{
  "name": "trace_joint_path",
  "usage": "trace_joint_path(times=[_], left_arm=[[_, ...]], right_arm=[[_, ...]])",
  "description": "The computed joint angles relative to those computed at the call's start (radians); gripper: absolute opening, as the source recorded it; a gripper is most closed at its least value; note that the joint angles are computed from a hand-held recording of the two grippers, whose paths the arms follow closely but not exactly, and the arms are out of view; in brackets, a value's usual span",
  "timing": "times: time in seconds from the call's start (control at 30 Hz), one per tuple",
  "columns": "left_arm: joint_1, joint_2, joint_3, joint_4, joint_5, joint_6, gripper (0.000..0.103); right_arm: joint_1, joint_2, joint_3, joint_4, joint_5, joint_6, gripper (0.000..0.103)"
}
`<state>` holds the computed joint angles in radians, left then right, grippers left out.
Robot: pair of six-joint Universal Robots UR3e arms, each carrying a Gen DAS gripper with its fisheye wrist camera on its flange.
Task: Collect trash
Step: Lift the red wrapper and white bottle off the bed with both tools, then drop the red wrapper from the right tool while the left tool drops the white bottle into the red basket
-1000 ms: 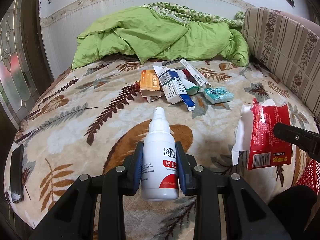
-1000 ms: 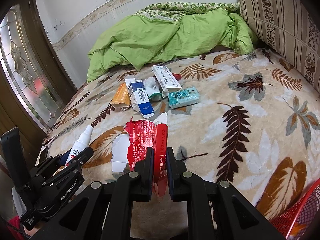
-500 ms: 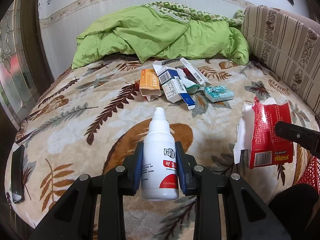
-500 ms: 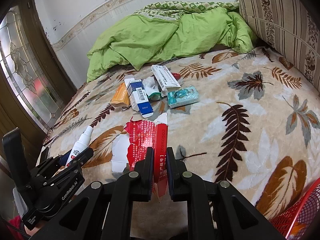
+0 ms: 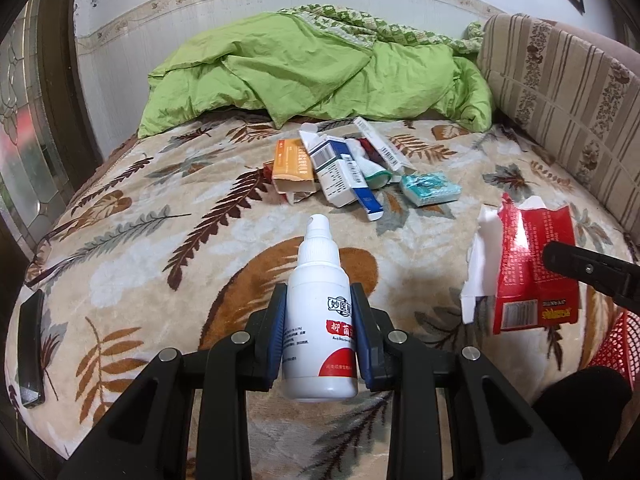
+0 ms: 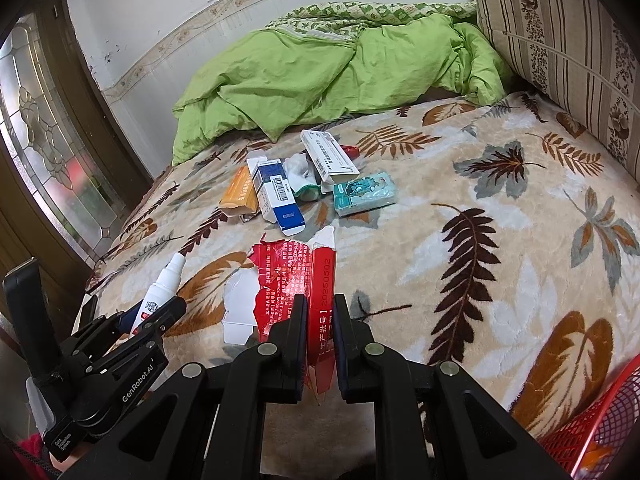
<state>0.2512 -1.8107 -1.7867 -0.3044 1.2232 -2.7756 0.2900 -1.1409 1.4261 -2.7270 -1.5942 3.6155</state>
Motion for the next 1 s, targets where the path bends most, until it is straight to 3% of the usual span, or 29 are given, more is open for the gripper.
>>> trace_joint_path(times=[0.3, 0.5, 0.73, 1.0], left_arm=[[0.031, 0.121, -0.033, -0.142, -0.140, 0.060, 0.029], [-0.032, 0.174, -0.014, -0.227, -0.175, 0.099, 0.029], [-0.166, 0.194, 0.059, -0.329, -0.214, 0.128, 0.029], [-0.365, 0.112, 0.245, -0.505, -0.249, 0.145, 0.029]], right_arm=[[-0.044, -0.130, 0.117, -0.013, 0.015, 0.041, 0.012], [-0.092, -0.307, 0.268, -0.006, 0.000, 0.055, 0.012], [-0.222, -0.630, 0.544, 0.067, -0.003, 0.088, 0.012], [-0.474, -1.102, 0.765, 0.363, 0.015, 0.028, 0.012]])
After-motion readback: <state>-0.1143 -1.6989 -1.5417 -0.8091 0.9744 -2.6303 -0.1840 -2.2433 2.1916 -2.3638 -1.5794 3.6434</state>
